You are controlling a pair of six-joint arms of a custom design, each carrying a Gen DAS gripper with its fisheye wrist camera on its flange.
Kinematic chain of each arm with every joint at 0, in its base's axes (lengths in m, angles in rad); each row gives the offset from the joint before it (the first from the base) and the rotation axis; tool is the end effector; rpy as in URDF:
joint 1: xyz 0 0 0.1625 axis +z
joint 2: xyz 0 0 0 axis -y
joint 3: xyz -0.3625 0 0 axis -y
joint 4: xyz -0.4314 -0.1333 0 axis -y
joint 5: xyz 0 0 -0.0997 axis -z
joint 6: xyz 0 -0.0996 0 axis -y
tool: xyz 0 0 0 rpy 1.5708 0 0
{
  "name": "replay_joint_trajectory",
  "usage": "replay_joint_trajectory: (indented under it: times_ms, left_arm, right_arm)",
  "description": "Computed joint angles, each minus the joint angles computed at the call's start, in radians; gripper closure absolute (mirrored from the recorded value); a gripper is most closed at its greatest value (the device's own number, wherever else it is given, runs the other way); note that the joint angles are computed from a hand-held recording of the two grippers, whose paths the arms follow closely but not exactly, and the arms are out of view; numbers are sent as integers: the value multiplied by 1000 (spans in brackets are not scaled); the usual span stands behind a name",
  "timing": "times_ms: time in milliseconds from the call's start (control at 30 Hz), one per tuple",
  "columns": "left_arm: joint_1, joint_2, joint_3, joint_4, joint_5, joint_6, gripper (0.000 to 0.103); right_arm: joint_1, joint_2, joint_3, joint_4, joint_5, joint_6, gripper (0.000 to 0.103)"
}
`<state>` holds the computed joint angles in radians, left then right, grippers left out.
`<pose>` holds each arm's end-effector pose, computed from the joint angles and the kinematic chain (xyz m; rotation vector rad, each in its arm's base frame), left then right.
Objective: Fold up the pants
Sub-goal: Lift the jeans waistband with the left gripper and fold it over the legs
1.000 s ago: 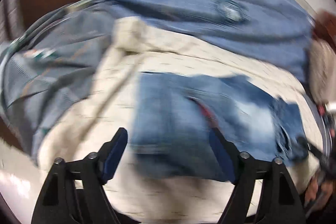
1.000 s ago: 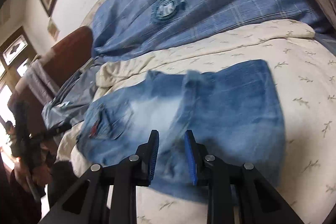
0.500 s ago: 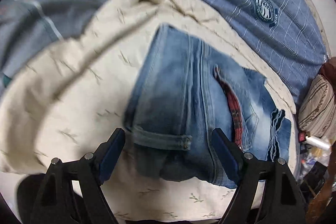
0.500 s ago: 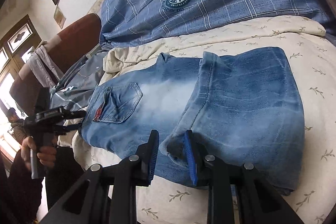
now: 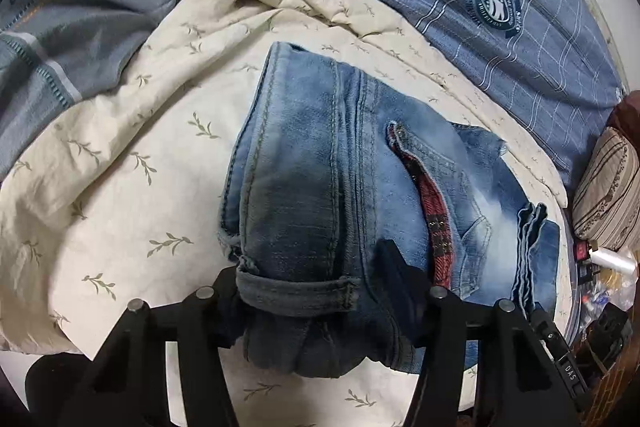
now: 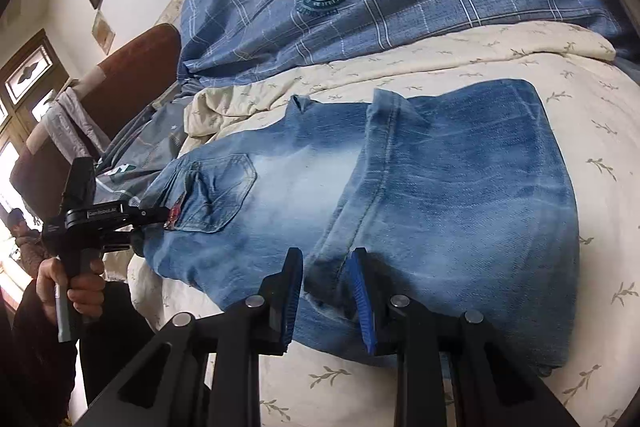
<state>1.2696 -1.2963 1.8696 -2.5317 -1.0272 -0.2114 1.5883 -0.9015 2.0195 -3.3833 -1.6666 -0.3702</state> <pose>0.0029 -0.6137 0.2362 -0.0257 2.6351 -0.6855 0.1334 -0.5514 0.0465 0.4865 -2.7274 0.9637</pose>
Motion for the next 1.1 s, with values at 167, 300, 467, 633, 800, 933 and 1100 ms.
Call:
replay_joint_trajectory:
  times_ms: [167,300,467,633,800,933,1100]
  left_arm:
    - [2,22,-7,-6,-13,15,14]
    - [-17,33,8,-61,35,29,20]
    - [-28,26,26,-143,46,82,61]
    - [-57,31,34,-190,73,133,74]
    - [-118,29,71,-289,123,225,76]
    - [-186,22,107,-370,155,328,77]
    - [-268,45,126,-436,167,438,77]
  right_arm:
    - [1,2,2,-6,-4,4,75]
    - [4,6,-1,-11,-7,8,75]
    - [6,8,3,-47,-12,9,75]
    - [0,6,8,-84,-9,32,75]
    - [-5,8,10,-128,-30,73,75]
    - [-27,-11,24,-156,0,126,75]
    - [-55,-44,54,-243,31,184,75]
